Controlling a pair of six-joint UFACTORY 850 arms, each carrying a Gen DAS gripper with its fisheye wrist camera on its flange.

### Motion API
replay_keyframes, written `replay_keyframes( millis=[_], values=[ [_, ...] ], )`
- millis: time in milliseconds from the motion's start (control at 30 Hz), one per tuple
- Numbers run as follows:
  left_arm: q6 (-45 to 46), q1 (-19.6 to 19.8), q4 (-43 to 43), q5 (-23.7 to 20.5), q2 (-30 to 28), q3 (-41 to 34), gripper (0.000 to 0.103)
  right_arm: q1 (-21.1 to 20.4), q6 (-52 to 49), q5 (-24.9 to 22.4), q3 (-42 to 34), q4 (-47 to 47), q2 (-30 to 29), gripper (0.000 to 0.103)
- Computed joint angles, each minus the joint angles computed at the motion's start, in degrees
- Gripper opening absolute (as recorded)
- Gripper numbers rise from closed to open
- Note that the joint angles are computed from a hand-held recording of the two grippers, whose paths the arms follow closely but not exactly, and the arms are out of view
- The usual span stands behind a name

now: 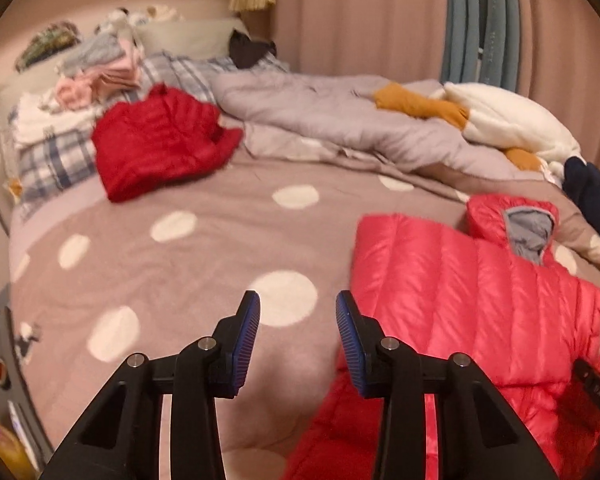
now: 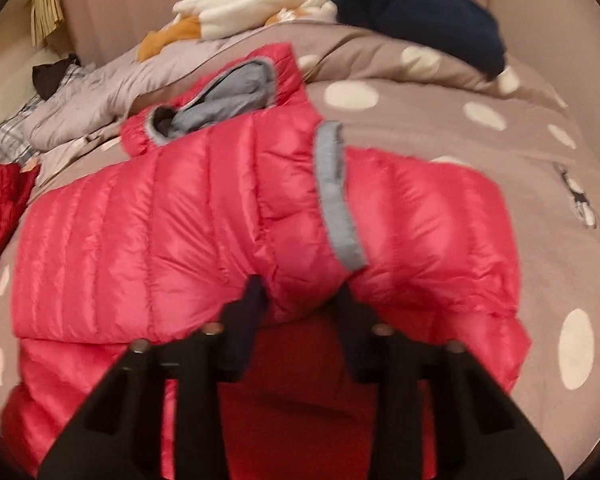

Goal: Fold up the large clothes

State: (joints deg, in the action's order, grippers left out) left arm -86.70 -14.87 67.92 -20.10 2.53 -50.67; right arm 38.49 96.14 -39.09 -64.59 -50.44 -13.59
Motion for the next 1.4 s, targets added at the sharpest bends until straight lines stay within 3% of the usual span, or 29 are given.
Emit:
replay_keyframes(
  millis=[100, 167, 267, 400, 467, 567, 733, 767, 833, 933, 1033, 1100, 1233, 1400],
  values=[
    [-1.4, -0.6, 2.8, 1.3, -0.6, 0.0, 0.04, -0.2, 2.7, -3.5, 2.3, -1.0, 3.0, 0.015],
    [-1.1, -0.9, 3.6, 4.5, -1.6, -0.6, 0.04, -0.4, 5.5, -3.9, 4.9, -2.0, 6.0, 0.015],
    [3.9, -1.8, -1.1, 6.8, -4.4, -2.2, 0.04, -0.6, 3.7, -6.2, 6.4, -1.5, 7.3, 0.015],
    [2.3, -4.4, 3.2, 3.7, -8.8, -3.1, 0.04, -0.5, 8.0, -4.6, 10.3, -3.1, 9.1, 0.013],
    [-0.7, -5.0, 7.1, 3.6, -9.9, -2.4, 0.04, -0.4, 9.7, -4.1, 11.3, -4.4, 8.7, 0.013],
    [-2.9, -5.2, 9.6, 3.4, -9.8, -2.0, 0.04, 0.5, 9.4, -7.4, 9.6, -6.2, 5.6, 0.015],
    [0.4, -3.6, 5.3, 6.8, -9.9, -2.1, 0.04, 1.5, 6.8, -12.4, 7.1, -6.7, 2.2, 0.017],
    [0.3, -3.6, 5.3, 6.7, -9.8, -2.0, 0.041, 1.5, 7.2, -12.1, 7.5, -7.1, 2.5, 0.018],
    [0.0, -4.0, 4.8, 4.6, -9.9, -2.3, 0.058, 1.1, 8.4, -10.7, 8.5, -7.6, 3.5, 0.018],
    [5.3, -2.5, -2.4, 5.7, -8.0, -1.8, 0.06, 0.7, 9.9, -8.0, 10.1, -8.3, 5.7, 0.02],
    [7.5, -1.0, -6.9, 5.5, -4.6, -0.8, 0.061, 0.7, 6.6, -6.6, 9.8, -5.1, 7.8, 0.036],
    [2.3, -0.4, -3.4, 2.0, -2.0, -0.3, 0.064, 1.2, 5.9, -7.4, 8.7, -4.2, 8.8, 0.068],
    [-11.5, 2.3, 8.3, -2.1, 1.7, 1.2, 0.065, 2.2, 6.3, -8.1, 4.5, -9.4, 9.8, 0.069],
    [-12.2, 7.0, 8.3, -5.1, -0.1, -1.1, 0.065, -2.6, -2.1, 1.9, -7.3, -6.1, 2.9, 0.072]
  ],
)
